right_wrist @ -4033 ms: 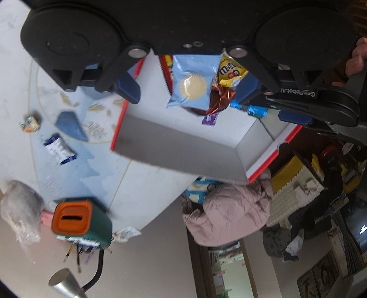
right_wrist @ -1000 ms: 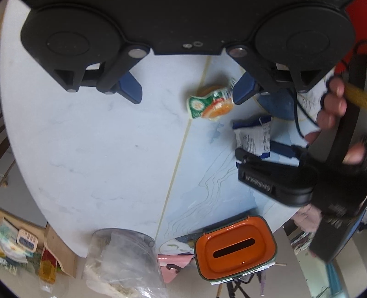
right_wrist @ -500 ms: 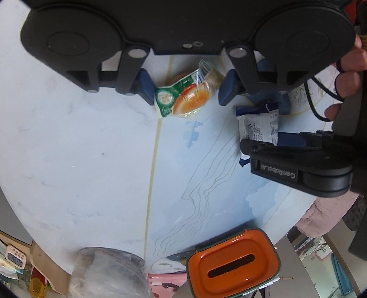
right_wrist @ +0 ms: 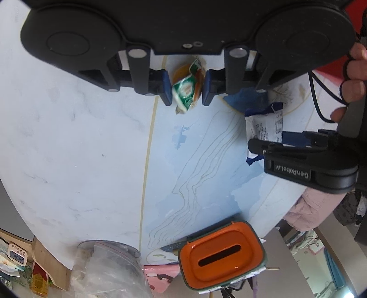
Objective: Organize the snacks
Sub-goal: 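Grasp the green-wrapped orange snack with the right gripper while the left holds the packet, then carry the white packet with the left gripper over the box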
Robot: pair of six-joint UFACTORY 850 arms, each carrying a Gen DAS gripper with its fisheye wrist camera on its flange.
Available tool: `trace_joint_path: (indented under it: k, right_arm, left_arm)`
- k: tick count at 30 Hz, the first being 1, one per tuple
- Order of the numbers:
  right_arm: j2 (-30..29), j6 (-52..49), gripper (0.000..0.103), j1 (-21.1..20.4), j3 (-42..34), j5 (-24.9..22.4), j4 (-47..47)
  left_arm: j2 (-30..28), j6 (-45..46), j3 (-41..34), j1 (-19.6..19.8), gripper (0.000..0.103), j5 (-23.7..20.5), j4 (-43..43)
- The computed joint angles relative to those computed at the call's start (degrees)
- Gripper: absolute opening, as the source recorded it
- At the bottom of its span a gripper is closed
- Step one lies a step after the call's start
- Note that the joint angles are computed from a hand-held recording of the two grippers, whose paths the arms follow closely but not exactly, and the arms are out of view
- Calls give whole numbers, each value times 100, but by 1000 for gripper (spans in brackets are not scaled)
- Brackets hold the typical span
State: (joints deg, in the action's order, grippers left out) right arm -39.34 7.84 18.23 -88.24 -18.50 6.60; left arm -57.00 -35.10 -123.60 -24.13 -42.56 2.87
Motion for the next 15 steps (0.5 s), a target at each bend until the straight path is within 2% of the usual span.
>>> trace_joint_path:
  k: [15]
  right_arm:
    - [1388, 565, 24, 188, 1388, 469, -476]
  left_arm:
    - [1645, 634, 1957, -90, 48, 622, -73]
